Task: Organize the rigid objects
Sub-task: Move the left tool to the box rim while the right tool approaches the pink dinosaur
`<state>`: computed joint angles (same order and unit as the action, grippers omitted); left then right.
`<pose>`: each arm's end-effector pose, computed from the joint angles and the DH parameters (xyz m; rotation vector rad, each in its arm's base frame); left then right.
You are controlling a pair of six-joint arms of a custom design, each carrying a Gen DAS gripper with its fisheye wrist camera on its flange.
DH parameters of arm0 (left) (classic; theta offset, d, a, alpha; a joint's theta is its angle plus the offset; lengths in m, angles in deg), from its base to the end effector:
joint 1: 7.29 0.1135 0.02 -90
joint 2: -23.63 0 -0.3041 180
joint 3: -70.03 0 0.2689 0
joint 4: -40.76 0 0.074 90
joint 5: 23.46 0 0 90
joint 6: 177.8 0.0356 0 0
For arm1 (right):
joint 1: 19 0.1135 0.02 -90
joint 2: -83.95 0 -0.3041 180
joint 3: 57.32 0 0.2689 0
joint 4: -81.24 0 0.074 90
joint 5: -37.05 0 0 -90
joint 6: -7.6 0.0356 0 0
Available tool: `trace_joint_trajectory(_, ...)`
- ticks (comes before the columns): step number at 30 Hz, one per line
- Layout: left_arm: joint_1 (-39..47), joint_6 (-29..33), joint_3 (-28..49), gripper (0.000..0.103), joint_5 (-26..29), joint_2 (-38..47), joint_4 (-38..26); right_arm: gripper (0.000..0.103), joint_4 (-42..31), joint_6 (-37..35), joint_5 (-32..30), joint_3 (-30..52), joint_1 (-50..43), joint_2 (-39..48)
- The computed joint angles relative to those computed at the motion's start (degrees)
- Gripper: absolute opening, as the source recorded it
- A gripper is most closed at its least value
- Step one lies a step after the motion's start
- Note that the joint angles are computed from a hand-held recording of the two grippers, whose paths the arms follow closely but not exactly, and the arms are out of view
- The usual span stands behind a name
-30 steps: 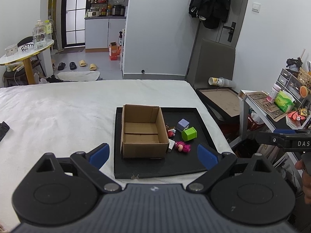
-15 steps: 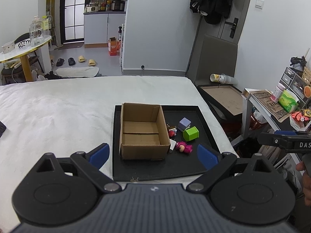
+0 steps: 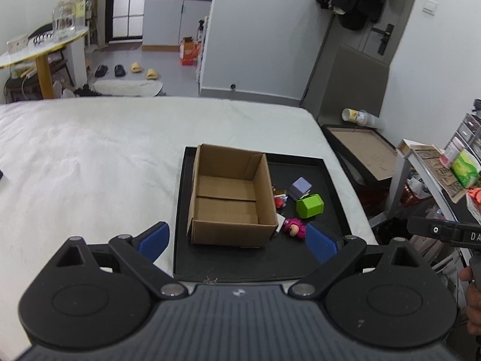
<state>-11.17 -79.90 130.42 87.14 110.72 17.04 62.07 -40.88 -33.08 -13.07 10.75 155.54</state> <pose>0.3116 -0.0337 0.2137 0.4042 2.3821 -0.4075 0.2116 0.1070 0.2006 0.4000 2.2965 0.2093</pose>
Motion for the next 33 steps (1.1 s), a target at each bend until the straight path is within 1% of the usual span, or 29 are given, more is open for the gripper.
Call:
trace_joint_trajectory(7, -0.8, -1.5, 3.9, 0.096, -2.0, 6.7, 0.2, 0.103, 3.8, -1.8, -4.8, 0.9, -5.1, 5.7)
trace_joint_trajectory(16, -2.0, -3.0, 8.9, 0.096, -4.5, 14.9, 1.0, 0.103, 7.4, -2.4, -8.5, 1.9, -10.5, 11.6)
trace_joint_trajectory(19, -2.7, -4.1, 10.4, 0.096, -6.3, 17.3, 2.0, 0.103, 8.4, -2.8, -9.5, 2.4, -12.1, 14.1)
trace_joint_trajectory(22, -3.1, -5.1, 12.1, 0.096, -6.6, 20.0, 2.5, 0.103, 8.8, -2.8, -10.0, 2.9, -13.2, 16.2)
trace_joint_trajectory(24, -3.4, -5.3, 13.2, 0.093, -6.9, 21.7, 2.8, 0.103, 9.6, -2.7, -10.8, 3.0, -14.2, 17.4)
trace_joint_trajectory(29, -3.9, -5.8, 15.6, 0.093, -7.8, 25.4, 3.3, 0.102, 11.0, -2.3, -12.5, 3.9, -16.3, 20.7)
trace_joint_trajectory(31, -4.0, -6.0, 16.7, 0.091, -8.2, 26.9, 3.3, 0.102, 11.6, -2.2, -13.1, 4.3, -17.1, 22.2)
trace_joint_trajectory(33, -4.0, -6.3, 18.0, 0.087, -8.3, 28.6, 3.0, 0.101, 12.1, -2.1, -13.6, 5.0, -17.8, 24.0)
